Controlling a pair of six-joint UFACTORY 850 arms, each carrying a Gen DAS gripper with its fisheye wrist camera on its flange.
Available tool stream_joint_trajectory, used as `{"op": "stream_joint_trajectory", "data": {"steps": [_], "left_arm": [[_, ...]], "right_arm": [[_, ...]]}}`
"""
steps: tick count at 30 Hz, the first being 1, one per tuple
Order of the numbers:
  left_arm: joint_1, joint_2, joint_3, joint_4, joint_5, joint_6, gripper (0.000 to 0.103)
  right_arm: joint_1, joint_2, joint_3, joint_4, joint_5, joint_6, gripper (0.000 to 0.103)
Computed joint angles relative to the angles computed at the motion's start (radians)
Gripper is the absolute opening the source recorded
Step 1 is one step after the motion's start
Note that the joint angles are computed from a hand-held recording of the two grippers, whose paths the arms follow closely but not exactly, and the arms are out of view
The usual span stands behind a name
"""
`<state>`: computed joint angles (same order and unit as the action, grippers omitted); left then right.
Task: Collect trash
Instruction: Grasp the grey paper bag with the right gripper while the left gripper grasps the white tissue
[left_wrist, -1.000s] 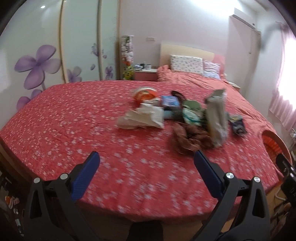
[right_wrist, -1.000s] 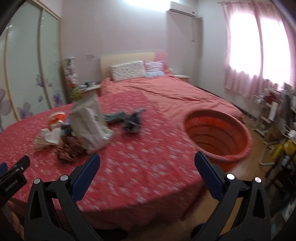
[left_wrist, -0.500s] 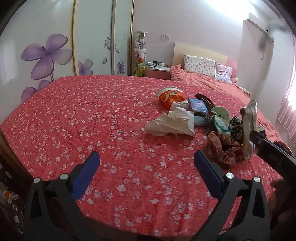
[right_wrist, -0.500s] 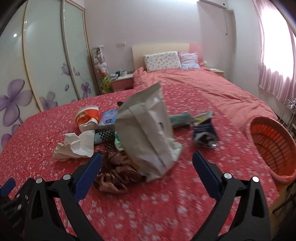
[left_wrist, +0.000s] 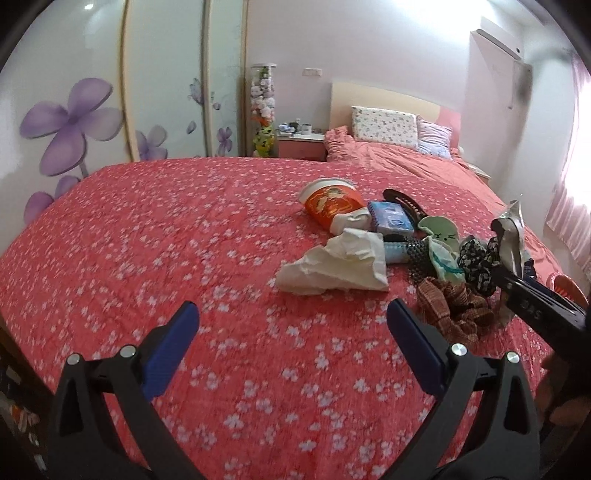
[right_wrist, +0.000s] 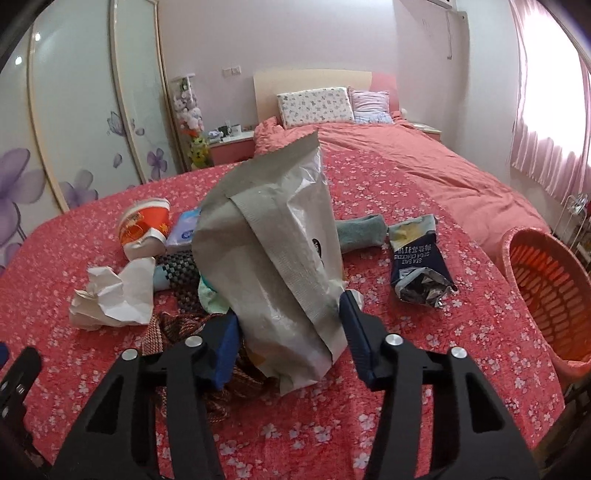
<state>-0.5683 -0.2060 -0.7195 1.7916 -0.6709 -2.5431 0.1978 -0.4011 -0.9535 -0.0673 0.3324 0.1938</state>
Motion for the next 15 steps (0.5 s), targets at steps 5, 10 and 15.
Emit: {"op": "stream_joint_trajectory", "data": {"steps": [5, 10, 15], "left_arm": [[0.059, -0.026, -0.041, 0.087, 0.084, -0.032, 0.099], [0.100, -0.069, -0.101, 0.104, 0.149, -0.010, 0.099], [0.126, -0.129, -0.173, 0.062, 0.203, 0.062, 0.099]], "right_arm": [[-0.026, 0.021, 0.021, -0.089, 0.026, 0.095, 0.044], [-0.039, 0.038, 0.038, -0.124, 0.041, 0.140, 0.044], [-0.044, 0.040, 0.038, -0.119, 0.046, 0.134, 0.044]]}}
